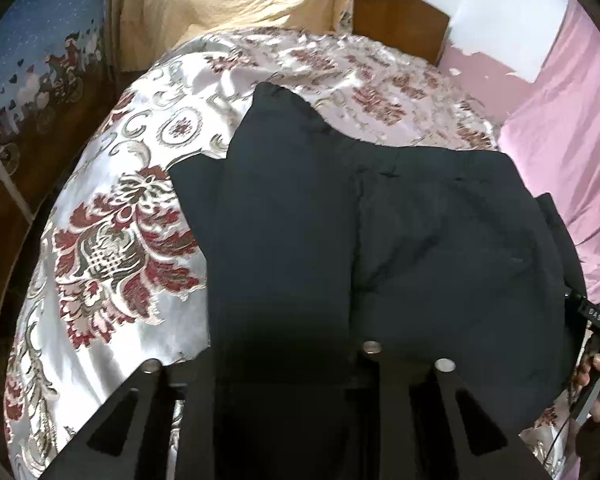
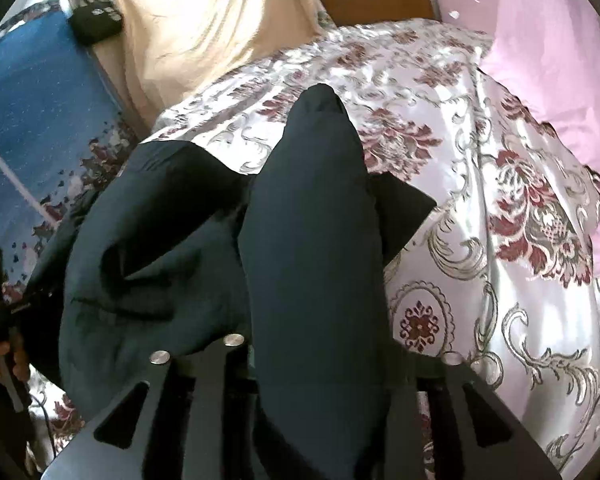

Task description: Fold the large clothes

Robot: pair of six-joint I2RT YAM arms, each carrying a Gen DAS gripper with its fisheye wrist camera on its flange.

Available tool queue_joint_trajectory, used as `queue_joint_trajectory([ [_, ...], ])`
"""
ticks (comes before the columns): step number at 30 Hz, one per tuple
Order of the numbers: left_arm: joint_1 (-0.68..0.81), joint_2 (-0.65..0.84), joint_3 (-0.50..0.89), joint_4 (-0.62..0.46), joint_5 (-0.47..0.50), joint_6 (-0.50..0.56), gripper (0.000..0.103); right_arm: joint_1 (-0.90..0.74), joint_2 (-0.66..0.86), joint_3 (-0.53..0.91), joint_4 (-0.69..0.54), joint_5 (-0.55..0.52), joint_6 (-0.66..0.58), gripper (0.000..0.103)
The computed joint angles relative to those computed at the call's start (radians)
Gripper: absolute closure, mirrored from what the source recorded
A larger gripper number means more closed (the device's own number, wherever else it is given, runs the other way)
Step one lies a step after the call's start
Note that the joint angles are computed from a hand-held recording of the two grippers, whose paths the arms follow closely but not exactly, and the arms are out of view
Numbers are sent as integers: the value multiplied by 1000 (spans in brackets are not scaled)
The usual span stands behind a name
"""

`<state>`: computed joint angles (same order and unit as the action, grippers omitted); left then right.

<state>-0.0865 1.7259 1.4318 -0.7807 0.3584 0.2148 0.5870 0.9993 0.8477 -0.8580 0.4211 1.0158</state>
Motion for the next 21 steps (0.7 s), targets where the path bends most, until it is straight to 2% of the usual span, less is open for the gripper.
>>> queue_joint_trajectory([
  [2,1,11,6,-9,-14,-26,66,-48,16,-16,22,-29,-8,63],
  [3,3,14,5,-7,-15,-40,55,-50,22,-20,26,-30,2,59],
  [4,6,14,1,-2,-26,-60,44,-57,20,-27,27,-33,12,50],
  [5,9,11,-7,8,-34,-84,19,-57,14,-37,37,-32,20,41],
  [6,21,-4,-32,34,-24,-114,12,-50,13,-45,47,-26,27,38],
  [8,39,-17,-57,60,-3,-143,12,-26,19,-47,49,2,40,25],
  [12,45,-46,-83,67,-29,-158,12,16,53,-23,11,58,71,19],
  [14,42,-89,-118,92,-51,-149,12,47,67,-6,-20,96,97,4],
  [21,28,-245,-212,142,-86,-122,2,207,74,78,-200,274,263,2],
])
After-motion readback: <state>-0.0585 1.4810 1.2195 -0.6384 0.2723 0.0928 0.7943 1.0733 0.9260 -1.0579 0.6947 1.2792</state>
